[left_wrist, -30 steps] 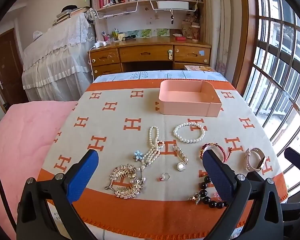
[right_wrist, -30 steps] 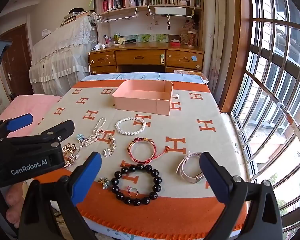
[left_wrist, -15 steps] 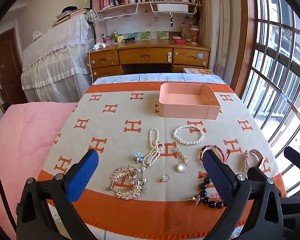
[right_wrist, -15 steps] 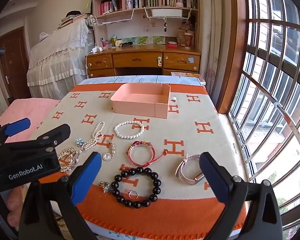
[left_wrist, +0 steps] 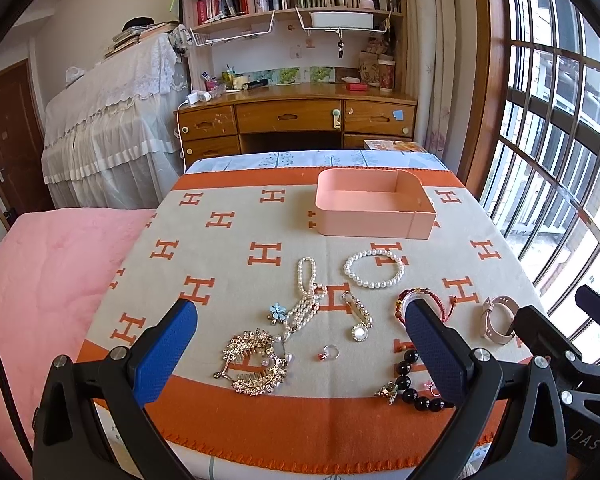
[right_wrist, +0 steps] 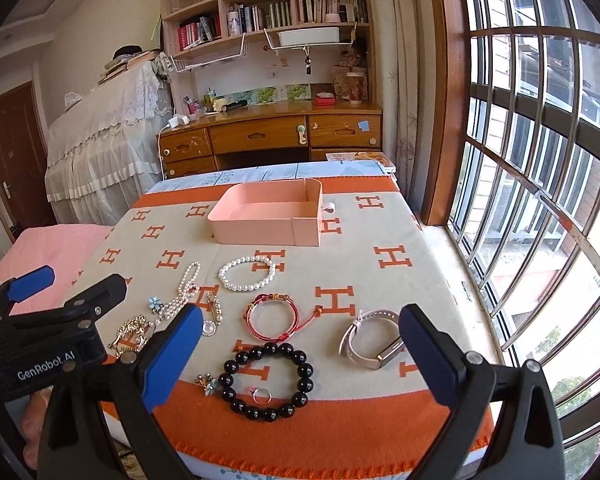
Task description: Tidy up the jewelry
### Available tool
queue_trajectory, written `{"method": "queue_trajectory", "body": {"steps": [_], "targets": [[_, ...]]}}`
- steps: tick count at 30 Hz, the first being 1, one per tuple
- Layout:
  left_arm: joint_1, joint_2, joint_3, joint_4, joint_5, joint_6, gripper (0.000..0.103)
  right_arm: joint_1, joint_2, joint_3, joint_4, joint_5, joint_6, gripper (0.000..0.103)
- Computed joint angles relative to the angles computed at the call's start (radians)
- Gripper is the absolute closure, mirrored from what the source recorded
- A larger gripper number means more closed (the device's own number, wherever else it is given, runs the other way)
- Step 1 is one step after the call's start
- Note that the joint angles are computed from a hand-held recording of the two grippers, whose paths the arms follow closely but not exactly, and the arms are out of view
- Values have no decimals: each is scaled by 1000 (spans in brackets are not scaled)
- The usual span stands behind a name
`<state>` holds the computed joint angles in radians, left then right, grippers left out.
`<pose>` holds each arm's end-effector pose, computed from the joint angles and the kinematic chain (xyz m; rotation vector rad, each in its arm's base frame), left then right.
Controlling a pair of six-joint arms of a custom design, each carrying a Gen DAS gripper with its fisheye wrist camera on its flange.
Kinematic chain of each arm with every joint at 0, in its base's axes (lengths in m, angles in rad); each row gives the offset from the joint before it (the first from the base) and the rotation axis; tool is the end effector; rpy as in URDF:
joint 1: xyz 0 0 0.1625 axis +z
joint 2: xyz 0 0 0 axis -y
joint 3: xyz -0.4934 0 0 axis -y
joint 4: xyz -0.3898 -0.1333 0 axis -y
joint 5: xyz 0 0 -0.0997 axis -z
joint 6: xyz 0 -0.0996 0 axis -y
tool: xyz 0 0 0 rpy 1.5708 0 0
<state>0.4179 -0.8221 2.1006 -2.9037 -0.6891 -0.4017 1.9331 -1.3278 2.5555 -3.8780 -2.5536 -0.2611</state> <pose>-0.4184 -0.4158 0.0929 0.8573 2.2587 -0.8462 0.1696 -0.3053 0.3362 0.0029 -2.0269 1.2071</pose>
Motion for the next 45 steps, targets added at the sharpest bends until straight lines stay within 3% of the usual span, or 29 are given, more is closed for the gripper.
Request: {"method": "queue_trajectory", "body": {"steps": [45], "targets": [[-11,4,19,-39,4,12,1,14,19,1,-33,3,-22,4]]}}
